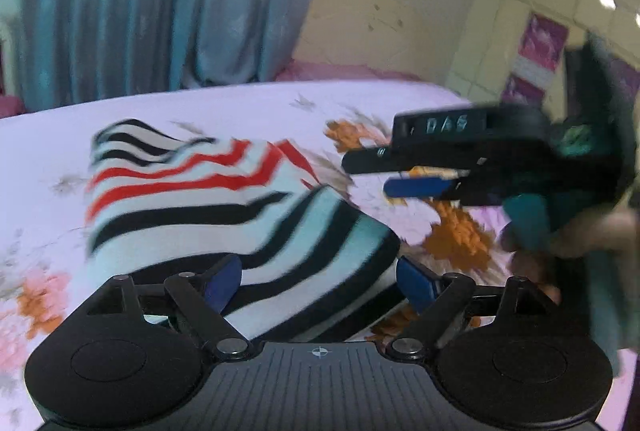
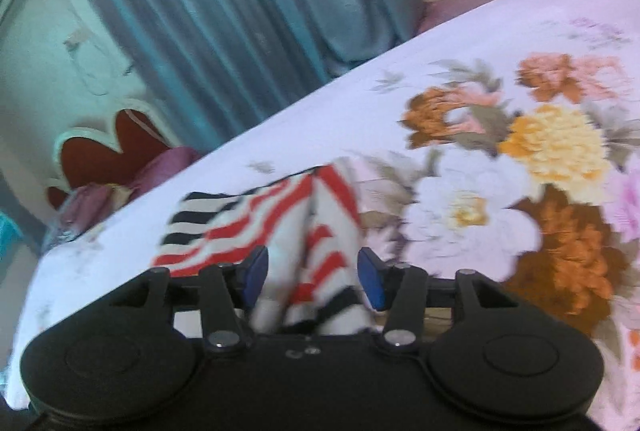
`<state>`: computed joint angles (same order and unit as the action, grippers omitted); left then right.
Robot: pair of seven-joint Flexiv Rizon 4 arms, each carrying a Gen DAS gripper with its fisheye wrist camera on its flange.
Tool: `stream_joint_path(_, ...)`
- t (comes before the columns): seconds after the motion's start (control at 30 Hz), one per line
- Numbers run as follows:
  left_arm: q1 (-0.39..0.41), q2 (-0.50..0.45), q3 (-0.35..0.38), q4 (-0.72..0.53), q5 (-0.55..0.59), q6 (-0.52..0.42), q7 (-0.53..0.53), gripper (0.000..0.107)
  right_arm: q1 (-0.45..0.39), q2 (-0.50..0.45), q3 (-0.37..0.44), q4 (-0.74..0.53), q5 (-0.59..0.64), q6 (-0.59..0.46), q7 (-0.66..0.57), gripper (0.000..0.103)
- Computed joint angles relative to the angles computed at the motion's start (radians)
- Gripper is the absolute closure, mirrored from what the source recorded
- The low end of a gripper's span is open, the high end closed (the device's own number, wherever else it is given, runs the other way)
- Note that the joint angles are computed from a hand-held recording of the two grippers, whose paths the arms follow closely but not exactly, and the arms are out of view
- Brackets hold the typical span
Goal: Fold small clothes
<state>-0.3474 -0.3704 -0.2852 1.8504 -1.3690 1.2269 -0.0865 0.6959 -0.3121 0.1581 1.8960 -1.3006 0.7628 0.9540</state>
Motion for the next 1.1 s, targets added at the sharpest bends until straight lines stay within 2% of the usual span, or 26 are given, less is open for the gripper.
stream_joint_path(0.07, 0.006, 0.021, 0.005, 0.009, -0.069, 0.031, 0.022, 0.023, -0.019, -0.027, -0.010, -0.023, -0.009, 0.073, -0.016, 0.046)
stream_joint_path(0.17, 0.003, 0.009, 0.028, -0.017, -0.108, 0.094, 0.014, 0.023, -0.030, -0.074, -0.026, -0.061, 0.016, 0.147, -0.068, 0.046)
stream_joint_path(0.37, 0.048, -0.080, 0.040, -0.096, 0.011, 0.173, -0.198, 0.023, -0.017, -0.126, -0.067, -0.084, 0.077, 0.224, -0.084, 0.046)
stream_joint_path(0.53, 0.068, -0.163, 0.029, -0.147, 0.161, 0.203, -0.333, 0.023, -0.009, -0.145, -0.096, -0.090, 0.061, 0.295, -0.045, 0.073)
stream_joint_path(0.63, 0.064, -0.203, 0.033, -0.177, 0.254, 0.193, -0.438, 0.023, 0.002, -0.142, -0.104, -0.096, 0.057, 0.283, -0.077, 0.080)
stream_joint_path(0.7, 0.073, -0.217, 0.016, -0.190, 0.285, 0.189, -0.484, 0.023, 0.017, -0.126, -0.103, -0.098, 0.047, 0.233, -0.124, 0.081)
stream_joint_path(0.93, 0.141, -0.229, -0.112, -0.182, 0.349, 0.210, -0.490, 0.023, 0.015, -0.051, -0.058, -0.057, 0.044, 0.090, -0.234, 0.081)
stream_joint_path(1.03, 0.111, -0.248, -0.047, -0.196, 0.473, 0.156, -0.601, 0.023, -0.011, -0.060, -0.042, -0.030, 0.072, 0.127, -0.224, 0.080)
stream_joint_path(1.1, 0.118, -0.257, -0.042, -0.196, 0.515, 0.128, -0.644, 0.023, -0.009, -0.076, -0.038, -0.025, 0.098, 0.126, -0.227, 0.079)
